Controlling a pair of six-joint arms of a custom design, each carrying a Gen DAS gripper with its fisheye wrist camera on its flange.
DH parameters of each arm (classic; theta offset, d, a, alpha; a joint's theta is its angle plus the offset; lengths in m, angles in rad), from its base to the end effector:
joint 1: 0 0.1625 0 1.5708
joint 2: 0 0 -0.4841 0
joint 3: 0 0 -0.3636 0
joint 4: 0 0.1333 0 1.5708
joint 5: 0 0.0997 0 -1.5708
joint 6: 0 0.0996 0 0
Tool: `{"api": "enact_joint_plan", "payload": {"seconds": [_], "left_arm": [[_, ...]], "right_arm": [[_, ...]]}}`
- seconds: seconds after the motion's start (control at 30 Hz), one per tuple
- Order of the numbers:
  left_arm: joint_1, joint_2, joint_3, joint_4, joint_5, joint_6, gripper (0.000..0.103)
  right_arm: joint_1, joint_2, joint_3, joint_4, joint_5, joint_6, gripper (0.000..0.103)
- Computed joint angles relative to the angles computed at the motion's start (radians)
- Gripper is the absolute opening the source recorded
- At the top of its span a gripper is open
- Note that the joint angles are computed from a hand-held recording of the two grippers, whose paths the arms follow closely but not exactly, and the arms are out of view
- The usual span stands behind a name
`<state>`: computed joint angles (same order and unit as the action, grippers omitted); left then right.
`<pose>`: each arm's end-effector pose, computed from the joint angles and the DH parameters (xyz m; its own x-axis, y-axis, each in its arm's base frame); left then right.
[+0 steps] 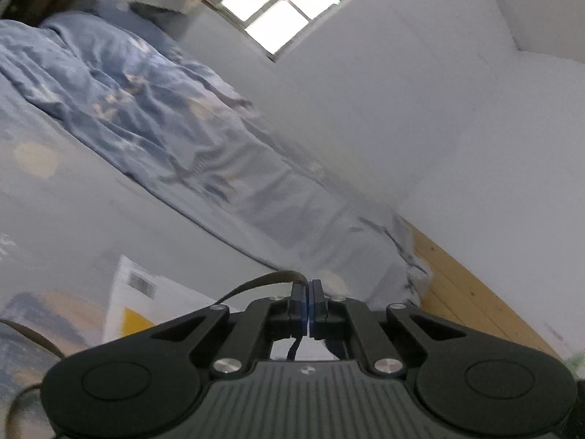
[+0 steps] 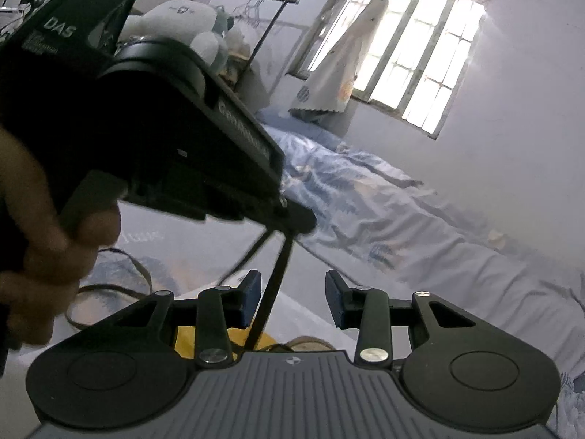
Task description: Lace up shoes with both hands
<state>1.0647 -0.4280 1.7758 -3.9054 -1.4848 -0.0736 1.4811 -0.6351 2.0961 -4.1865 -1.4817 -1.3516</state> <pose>-0.1952 -0.6448 0.0373 -0.9233 0.3837 0.0141 0.1999 0.5118 -0.8355 0.0914 -0.5711 0.1394 -0.2526 -0.3912 0.8850 -0.9675 0.0955 -0.2340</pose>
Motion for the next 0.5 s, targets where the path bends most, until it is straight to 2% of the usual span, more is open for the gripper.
{"api": "enact_joint_plan", "payload": {"seconds": [0.13, 0.2, 0.23, 0.3, 0.5], "left_arm": [[0.003, 0.003, -0.002, 0.026, -0.023, 0.002, 0.000], [0.004, 0.005, -0.003, 0.031, -0.028, -0.001, 0.000], [0.005, 0.005, -0.002, 0.030, -0.031, -0.004, 0.000], [0.009, 0.004, -0.002, 0.029, -0.040, -0.016, 0.000], [0.022, 0.006, -0.003, 0.004, -0.063, -0.067, 0.000]], "right_arm": [[0.001, 0.002, -0.002, -0.017, 0.003, 0.011, 0.033], [0.001, 0.005, -0.004, -0.029, 0.004, 0.010, 0.018], [0.001, 0.008, -0.006, -0.038, 0.003, 0.007, 0.017], [0.003, 0.013, -0.011, -0.047, -0.004, -0.001, 0.006], [0.005, 0.008, -0.014, -0.027, -0.009, -0.006, 0.001]]}}
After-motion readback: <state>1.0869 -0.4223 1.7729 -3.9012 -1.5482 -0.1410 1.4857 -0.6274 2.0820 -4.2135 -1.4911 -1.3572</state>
